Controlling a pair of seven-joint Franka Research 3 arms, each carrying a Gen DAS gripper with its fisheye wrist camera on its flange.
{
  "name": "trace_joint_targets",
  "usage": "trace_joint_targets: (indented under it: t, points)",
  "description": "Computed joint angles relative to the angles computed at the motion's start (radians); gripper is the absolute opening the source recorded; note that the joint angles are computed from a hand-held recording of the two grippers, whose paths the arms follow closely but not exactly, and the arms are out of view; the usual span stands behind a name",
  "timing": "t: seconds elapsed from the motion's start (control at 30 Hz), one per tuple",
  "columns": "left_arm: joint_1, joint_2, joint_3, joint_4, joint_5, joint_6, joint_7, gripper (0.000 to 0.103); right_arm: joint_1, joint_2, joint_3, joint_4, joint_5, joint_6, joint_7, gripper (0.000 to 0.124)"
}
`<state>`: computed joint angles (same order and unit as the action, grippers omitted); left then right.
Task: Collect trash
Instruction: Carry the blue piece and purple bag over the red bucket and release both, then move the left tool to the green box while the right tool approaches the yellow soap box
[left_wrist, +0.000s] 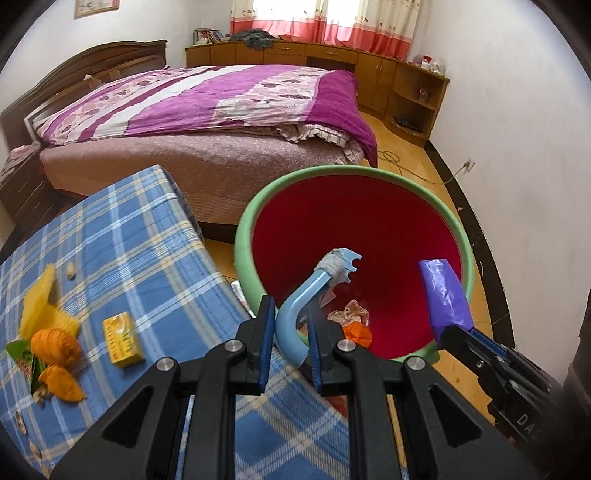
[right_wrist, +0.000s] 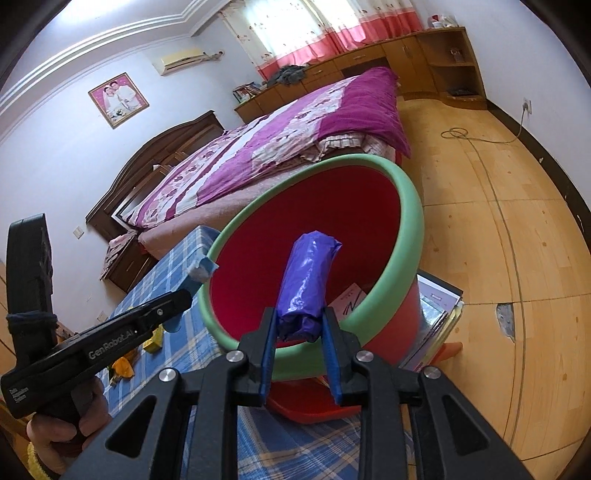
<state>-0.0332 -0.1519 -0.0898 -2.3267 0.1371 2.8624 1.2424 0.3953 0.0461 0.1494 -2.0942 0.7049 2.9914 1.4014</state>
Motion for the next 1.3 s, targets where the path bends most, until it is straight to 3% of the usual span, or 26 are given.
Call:
trace_joint_targets:
  t: [0.13,0.27,0.4,0.57,0.77,1.03,1.3]
  points:
    - [0.000,0.021,0.001,0.017,-0.004,-0.007,0.013,0.018,0.002,0.007,-0.005,0.001,-0.042,0.016,0.040,0.031]
    - [-0.008,0.030,0.009,0.023,-0.058,-0.004,0.048,0.036,0.000,0.012,-0.003,0.005,-0.056,0.019,0.052,0.037]
    - [-0.012,0.026,0.015,0.017,-0.101,0.004,0.084,0.038,-0.003,0.015,0.001,0.010,-0.047,0.012,0.053,0.041]
    - [-0.002,-0.002,0.009,-0.010,-0.074,0.008,0.060,0.045,-0.002,0.014,0.003,0.009,-0.046,0.013,0.056,0.046]
    - [0.017,-0.054,0.004,-0.057,-0.029,0.010,0.005,0.062,0.007,0.001,0.007,-0.003,-0.044,0.020,0.060,0.057]
    - [0.030,-0.130,0.036,-0.127,-0.032,0.007,-0.036,0.068,0.026,-0.010,0.008,-0.009,-0.078,0.017,0.092,0.074]
    - [0.089,-0.212,0.044,-0.203,0.025,0.018,-0.115,0.078,0.040,-0.014,0.012,-0.006,-0.100,0.007,0.105,0.081]
